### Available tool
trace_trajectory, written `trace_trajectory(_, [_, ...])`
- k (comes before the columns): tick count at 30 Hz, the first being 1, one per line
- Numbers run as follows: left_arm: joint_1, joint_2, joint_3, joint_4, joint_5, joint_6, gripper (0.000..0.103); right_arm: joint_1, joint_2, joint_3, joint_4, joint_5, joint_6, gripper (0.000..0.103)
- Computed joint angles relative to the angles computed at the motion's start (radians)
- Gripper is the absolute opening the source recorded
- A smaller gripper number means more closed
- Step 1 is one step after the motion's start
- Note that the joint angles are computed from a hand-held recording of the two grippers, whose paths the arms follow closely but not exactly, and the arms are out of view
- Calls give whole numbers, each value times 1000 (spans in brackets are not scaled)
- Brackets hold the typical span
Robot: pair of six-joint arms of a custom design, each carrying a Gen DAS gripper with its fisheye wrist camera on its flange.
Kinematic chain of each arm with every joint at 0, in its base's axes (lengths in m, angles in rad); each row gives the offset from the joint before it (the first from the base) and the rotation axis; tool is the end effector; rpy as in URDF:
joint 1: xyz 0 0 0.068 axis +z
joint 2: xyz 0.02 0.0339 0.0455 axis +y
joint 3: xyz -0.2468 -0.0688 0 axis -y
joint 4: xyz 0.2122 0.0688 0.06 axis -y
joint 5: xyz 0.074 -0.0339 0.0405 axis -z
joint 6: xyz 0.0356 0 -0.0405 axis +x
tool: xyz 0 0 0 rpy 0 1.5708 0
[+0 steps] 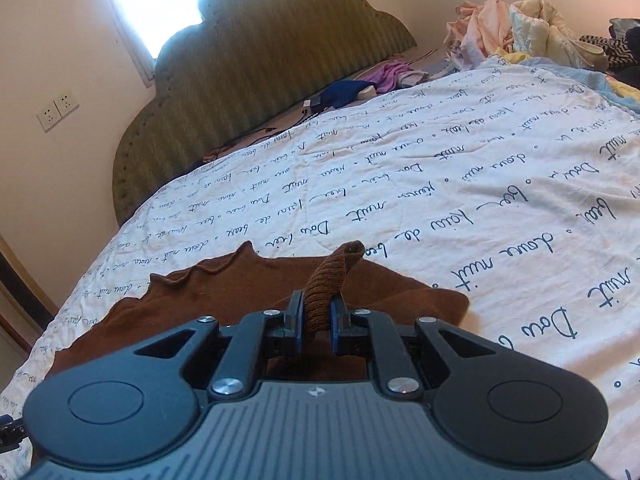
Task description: Fold small clothes
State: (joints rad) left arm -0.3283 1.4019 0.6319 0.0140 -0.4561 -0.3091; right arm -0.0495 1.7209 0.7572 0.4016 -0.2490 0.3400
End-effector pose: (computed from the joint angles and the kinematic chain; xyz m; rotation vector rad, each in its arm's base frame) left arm 0.2414 -0.0657 0.1795 -0.2019 2.2320 0.1900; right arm 0.3191 -0.0070 0.1596 0.2691 2.1277 0.4359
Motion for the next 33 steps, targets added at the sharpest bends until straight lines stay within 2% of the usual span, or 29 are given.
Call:
trace_trajectory(4, [-7, 20, 7, -1, -4, -2, 103, 16, 12, 22, -66, 14, -50, 14])
trace_trajectory(12, [-3, 24, 12, -7, -3, -2, 103, 18, -24, 10, -100, 47, -88, 27])
trace_trajectory(21, [-6, 21, 12, -11, -5, -2, 103, -15, -73, -30, -117, 21, -124, 28])
trace_trajectory(26, [-24, -19, -3, -23, 0, -16, 103, -64, -172, -96, -125, -44, -165, 29])
trace_trajectory(29, [-58, -60, -23, -27, 9, -47, 103, -89, -306, -163, -119, -40, -258, 31])
trace_trajectory(30, [-73, -66, -24, -35, 7, -56, 103, -100, -358, -192, -108, -43, -294, 42])
trace_trajectory(31, [-94, -73, -28, -39, 3, -63, 103, -115, -418, -225, -93, -60, -328, 67])
trace_trajectory(33, [-136, -82, -36, -38, -11, -65, 103, -159, -523, -268, -89, -131, -371, 93])
